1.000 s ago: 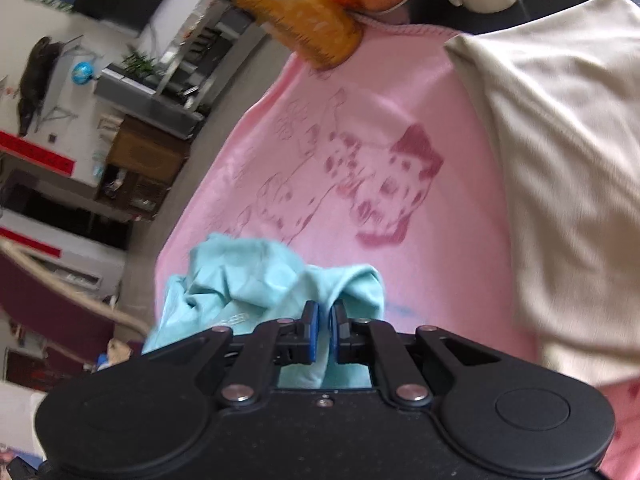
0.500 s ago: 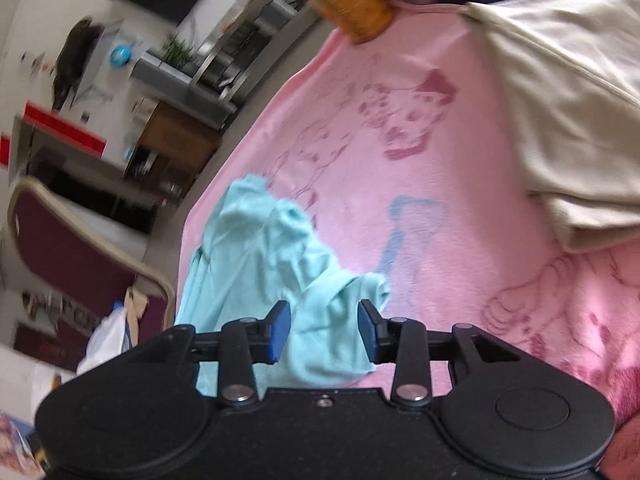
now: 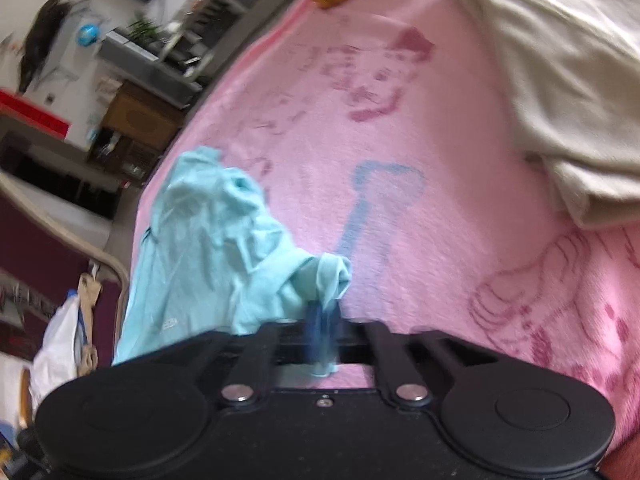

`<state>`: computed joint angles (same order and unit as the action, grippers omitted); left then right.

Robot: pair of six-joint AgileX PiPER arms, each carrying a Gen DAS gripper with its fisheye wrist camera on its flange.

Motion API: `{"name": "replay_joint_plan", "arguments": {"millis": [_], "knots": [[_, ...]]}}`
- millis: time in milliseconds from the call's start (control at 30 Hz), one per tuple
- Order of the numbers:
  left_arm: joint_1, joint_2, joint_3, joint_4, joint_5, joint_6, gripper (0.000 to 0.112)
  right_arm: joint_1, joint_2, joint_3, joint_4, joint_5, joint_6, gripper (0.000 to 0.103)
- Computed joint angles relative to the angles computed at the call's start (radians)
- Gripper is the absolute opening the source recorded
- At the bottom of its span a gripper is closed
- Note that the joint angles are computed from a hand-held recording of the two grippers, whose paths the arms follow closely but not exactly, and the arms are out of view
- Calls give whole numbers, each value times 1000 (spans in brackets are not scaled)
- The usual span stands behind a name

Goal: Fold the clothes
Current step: 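Lift the teal shirt with both grippers, raising it off the blanket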

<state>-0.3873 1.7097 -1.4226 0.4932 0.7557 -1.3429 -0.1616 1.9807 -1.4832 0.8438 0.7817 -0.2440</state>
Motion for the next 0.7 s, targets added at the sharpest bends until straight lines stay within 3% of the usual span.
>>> {"name": "replay_joint_plan", "arguments": {"millis": [100, 167, 300, 433, 700], "knots": [[7, -4, -2, -20, -11, 21, 4, -41, -71, 74, 201, 3, -158, 2], [20, -13, -30, -74, -16, 72, 4, -89, -83, 58, 322, 62, -168, 2], [38, -59, -152, -197, -38, 191, 4, -153, -134, -106, 384, 99, -41, 2], [-6, -117, -297, -181, -2, 218, 4, -223, -245, -218, 390, 87, -2, 2], [-114, -257, -241, -125, -20, 175, 4, -404, -388, -258, 421, 186, -37, 2]]}}
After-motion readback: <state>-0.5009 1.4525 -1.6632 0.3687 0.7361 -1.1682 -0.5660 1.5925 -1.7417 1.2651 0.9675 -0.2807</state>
